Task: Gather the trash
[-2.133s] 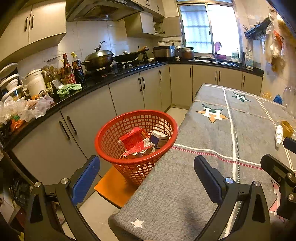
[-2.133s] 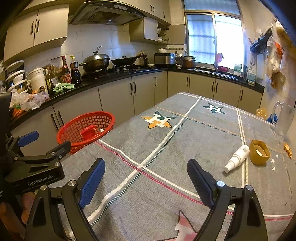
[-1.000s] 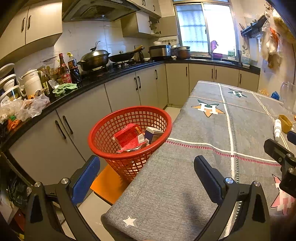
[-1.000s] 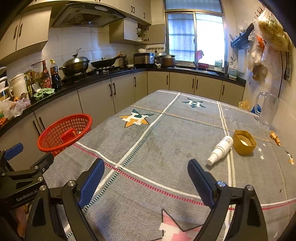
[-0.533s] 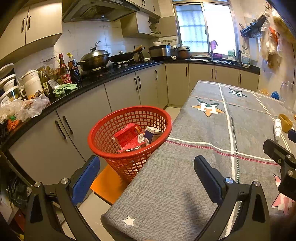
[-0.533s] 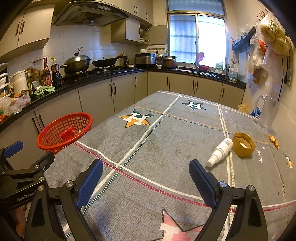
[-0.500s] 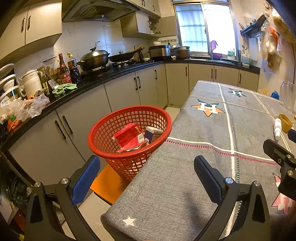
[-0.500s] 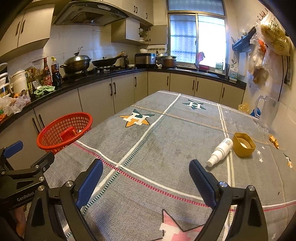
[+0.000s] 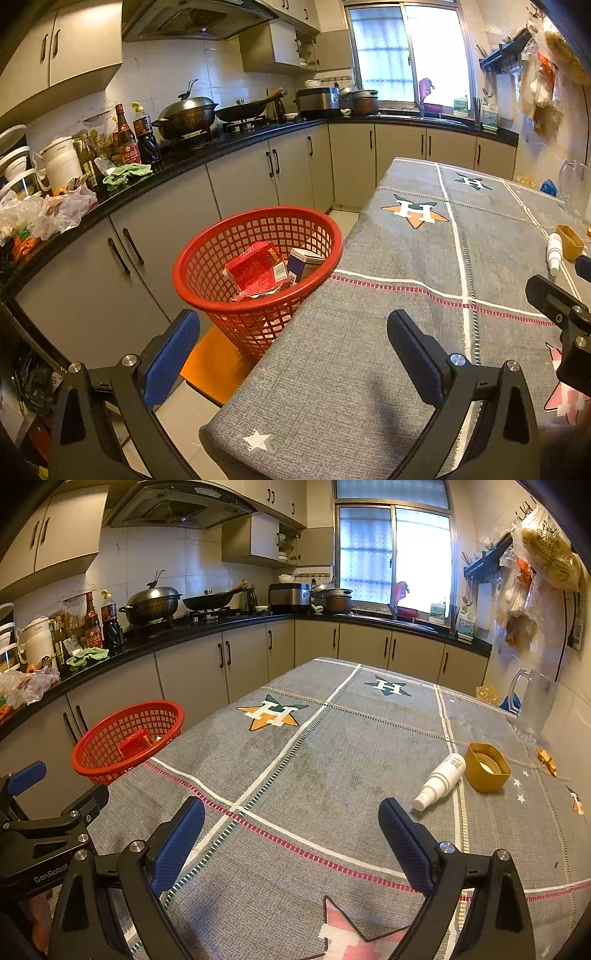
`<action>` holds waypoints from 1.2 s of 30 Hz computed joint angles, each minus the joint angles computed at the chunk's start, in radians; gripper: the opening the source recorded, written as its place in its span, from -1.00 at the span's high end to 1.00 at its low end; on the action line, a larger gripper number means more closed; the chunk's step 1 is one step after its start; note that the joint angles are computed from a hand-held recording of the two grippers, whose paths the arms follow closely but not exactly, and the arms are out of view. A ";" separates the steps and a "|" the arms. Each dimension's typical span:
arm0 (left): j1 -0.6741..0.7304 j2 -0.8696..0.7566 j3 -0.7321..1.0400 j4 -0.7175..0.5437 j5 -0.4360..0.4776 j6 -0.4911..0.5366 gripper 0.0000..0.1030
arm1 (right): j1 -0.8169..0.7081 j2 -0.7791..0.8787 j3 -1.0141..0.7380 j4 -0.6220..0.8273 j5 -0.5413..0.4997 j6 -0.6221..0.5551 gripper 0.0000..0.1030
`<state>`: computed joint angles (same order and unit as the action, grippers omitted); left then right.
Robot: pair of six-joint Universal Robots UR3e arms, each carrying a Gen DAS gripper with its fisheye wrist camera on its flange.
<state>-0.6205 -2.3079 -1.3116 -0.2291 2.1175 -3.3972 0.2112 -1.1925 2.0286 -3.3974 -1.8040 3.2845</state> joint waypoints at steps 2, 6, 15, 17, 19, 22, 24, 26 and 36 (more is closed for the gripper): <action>0.000 0.000 0.001 -0.001 -0.001 0.000 -0.96 | 0.001 0.000 -0.002 0.002 -0.002 0.000 -0.89; 0.001 -0.002 0.000 0.003 -0.001 0.001 -0.96 | 0.001 0.000 -0.003 0.002 -0.002 0.001 -0.92; 0.001 -0.008 0.001 0.007 -0.002 0.000 -0.96 | -0.003 0.002 0.001 -0.002 0.001 -0.001 -0.93; 0.001 -0.008 0.002 0.006 -0.004 0.000 -0.96 | -0.003 0.002 0.001 -0.001 0.001 0.000 -0.93; 0.000 -0.007 0.002 0.004 -0.003 0.001 -0.96 | -0.004 0.002 -0.002 0.003 0.002 -0.001 -0.93; 0.002 -0.011 -0.001 0.012 -0.007 0.004 -0.96 | -0.011 -0.002 0.007 0.002 0.007 -0.003 -0.93; 0.002 -0.014 -0.001 0.014 -0.010 0.006 -0.96 | -0.012 -0.002 0.004 0.007 0.007 -0.004 -0.93; 0.004 -0.017 -0.001 0.018 -0.012 0.008 -0.96 | -0.014 -0.003 0.005 0.009 0.009 -0.005 -0.93; 0.000 -0.008 -0.004 0.011 -0.020 0.017 -0.96 | -0.011 0.002 -0.007 0.013 0.005 -0.001 -0.93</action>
<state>-0.6210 -2.3155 -1.3153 -0.2177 2.0978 -3.3805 0.2004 -1.1903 2.0219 -3.3841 -1.7989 3.2836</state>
